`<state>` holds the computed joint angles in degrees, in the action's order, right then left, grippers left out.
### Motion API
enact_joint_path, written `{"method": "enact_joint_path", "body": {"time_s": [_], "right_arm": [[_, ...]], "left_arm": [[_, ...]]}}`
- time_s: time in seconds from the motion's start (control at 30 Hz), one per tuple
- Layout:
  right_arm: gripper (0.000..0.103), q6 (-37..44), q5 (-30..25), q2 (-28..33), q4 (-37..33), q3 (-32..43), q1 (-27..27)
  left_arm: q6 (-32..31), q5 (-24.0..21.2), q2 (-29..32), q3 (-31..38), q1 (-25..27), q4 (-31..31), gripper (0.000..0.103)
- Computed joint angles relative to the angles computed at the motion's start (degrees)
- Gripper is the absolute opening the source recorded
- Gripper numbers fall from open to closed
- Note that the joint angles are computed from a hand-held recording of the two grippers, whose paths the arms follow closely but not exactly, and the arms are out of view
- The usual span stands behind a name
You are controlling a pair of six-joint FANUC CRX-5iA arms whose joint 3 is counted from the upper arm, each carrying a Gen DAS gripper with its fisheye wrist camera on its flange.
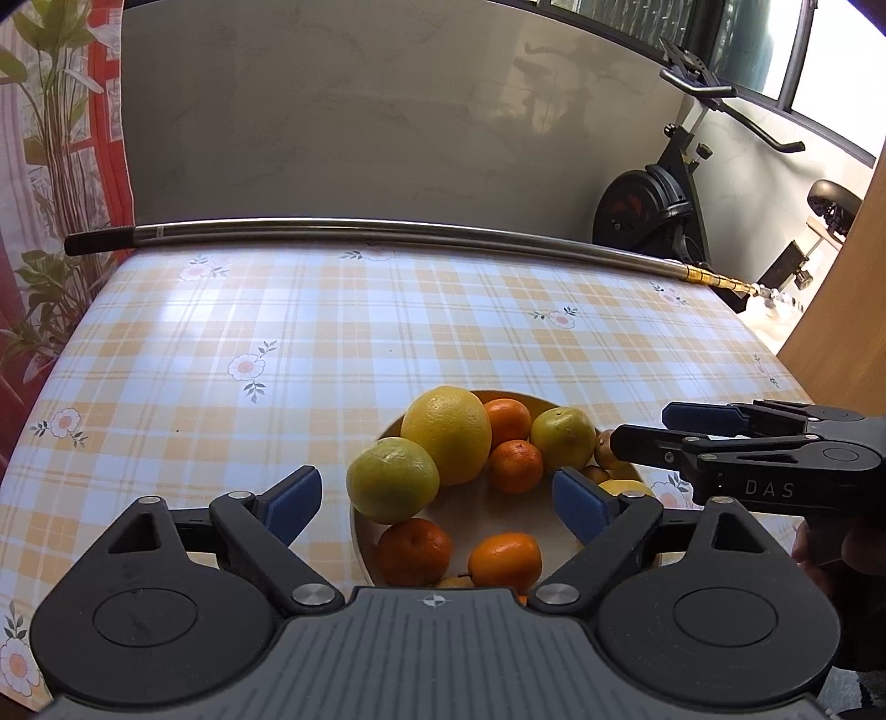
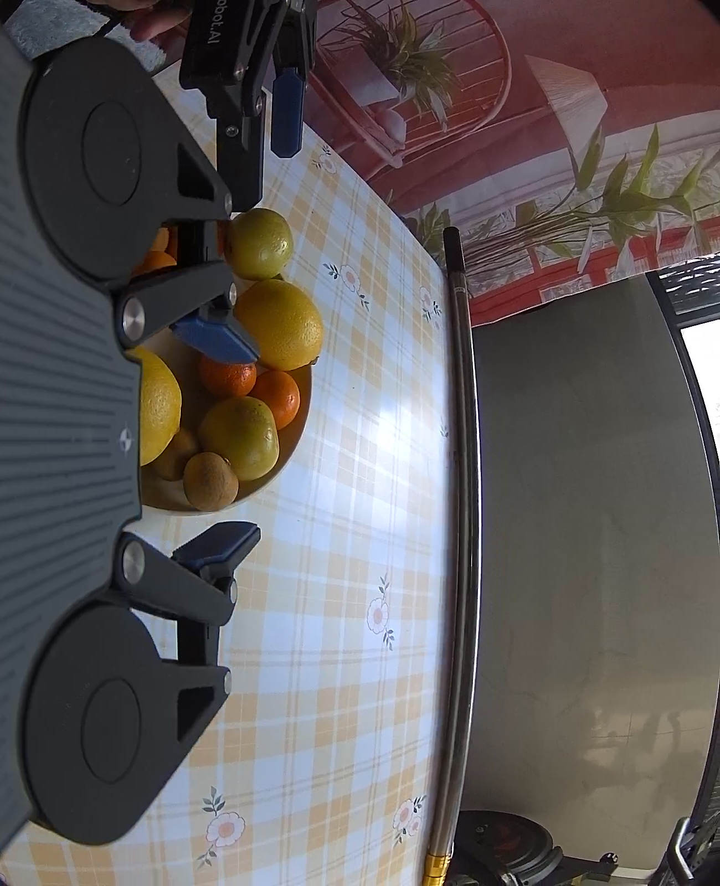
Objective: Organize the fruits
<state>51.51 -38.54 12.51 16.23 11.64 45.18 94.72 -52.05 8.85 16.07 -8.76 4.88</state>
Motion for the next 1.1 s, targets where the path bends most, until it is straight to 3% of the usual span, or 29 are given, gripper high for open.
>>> {"method": "enact_joint_path", "body": {"time_s": [0.13, 0.2, 0.6, 1.1], "right_arm": [[0.095, 0.1, -0.3, 0.0, -2.1, 0.8, -0.4], [0.098, -0.3, -0.8, 0.1, -1.5, 1.0, -0.3], [0.100, -2.6, -0.5, -1.8, 0.4, 0.9, 0.0], [0.101, -15.2, 2.0, -6.9, 19.5, -0.8, 1.3]], "left_arm": [[0.4, 0.5, -0.3, -0.5, 0.3, 0.8, 0.100], [0.9, 0.9, -0.5, -0.7, 0.3, 0.5, 0.100], [5.1, 0.7, -0.7, 2.9, -1.0, -4.1, 0.103], [11.9, 3.2, -2.8, 10.6, -4.5, -12.7, 0.103]]}}
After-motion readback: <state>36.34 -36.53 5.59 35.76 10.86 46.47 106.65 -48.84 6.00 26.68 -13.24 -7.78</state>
